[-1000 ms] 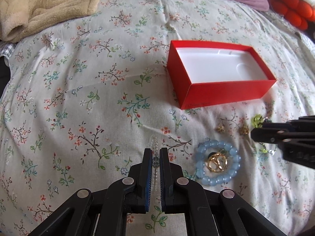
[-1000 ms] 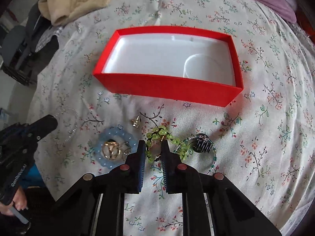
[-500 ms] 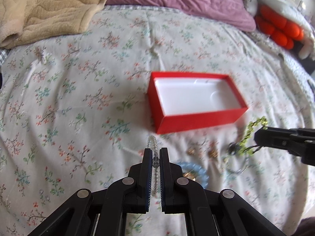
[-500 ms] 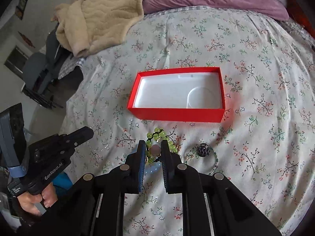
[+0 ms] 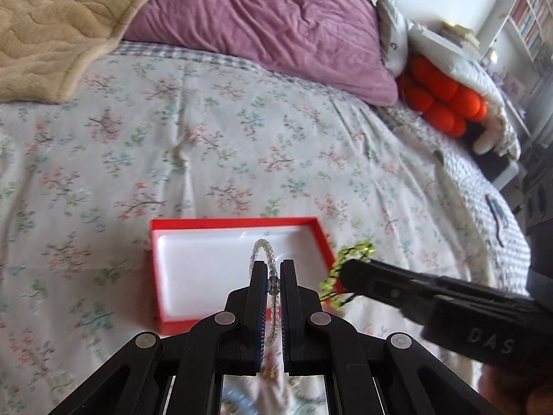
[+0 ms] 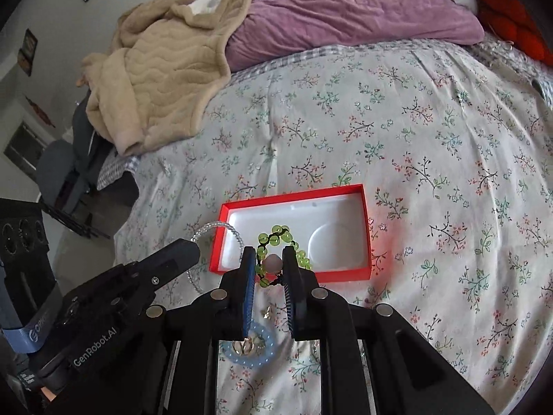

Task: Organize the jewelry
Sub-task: 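Lift both bracelets and carry them with both tools over the red box, then lower both bracelets into the red box and open both tools, then withdraw both open tools from the red box toward the remaining jewelry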

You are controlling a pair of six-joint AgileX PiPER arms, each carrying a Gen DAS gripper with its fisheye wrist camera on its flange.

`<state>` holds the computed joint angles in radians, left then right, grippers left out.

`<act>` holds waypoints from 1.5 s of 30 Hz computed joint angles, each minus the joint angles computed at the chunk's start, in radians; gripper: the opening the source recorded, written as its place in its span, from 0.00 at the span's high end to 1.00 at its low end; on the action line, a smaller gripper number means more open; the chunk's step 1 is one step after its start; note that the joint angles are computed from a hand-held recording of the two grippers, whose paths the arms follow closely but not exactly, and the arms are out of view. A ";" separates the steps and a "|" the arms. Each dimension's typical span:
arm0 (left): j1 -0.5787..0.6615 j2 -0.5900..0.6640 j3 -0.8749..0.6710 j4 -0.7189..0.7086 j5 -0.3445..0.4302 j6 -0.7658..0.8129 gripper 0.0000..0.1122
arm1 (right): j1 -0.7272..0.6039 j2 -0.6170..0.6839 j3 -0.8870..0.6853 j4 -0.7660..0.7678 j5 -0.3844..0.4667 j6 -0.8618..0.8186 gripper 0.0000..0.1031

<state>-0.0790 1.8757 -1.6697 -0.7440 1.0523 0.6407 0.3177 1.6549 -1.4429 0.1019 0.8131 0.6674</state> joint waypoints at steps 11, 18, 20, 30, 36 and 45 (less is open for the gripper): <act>-0.056 0.185 -0.138 0.226 -0.053 -0.175 0.98 | -0.119 0.096 0.079 0.406 -0.167 -0.329 0.84; -0.077 0.211 -0.147 0.309 -0.086 -0.208 0.98 | -0.134 0.138 0.081 0.276 -0.128 -0.237 0.84; -0.075 0.206 -0.143 0.308 -0.092 -0.207 0.98 | -0.127 0.140 0.076 0.234 -0.117 -0.213 0.83; -0.058 0.115 -0.085 0.332 -0.080 -0.194 0.60 | -0.094 0.089 0.060 0.091 -0.052 -0.092 0.61; -0.043 0.027 0.026 0.358 -0.121 -0.149 0.41 | -0.040 0.054 0.037 -0.008 0.046 -0.020 0.59; 0.017 -0.059 0.140 0.382 -0.119 -0.126 0.20 | 0.044 0.003 0.065 -0.112 0.131 0.089 0.42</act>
<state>-0.0618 1.8168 -1.5293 -0.3621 0.9330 0.5142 0.3614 1.6583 -1.3781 -0.0099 0.9443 0.7566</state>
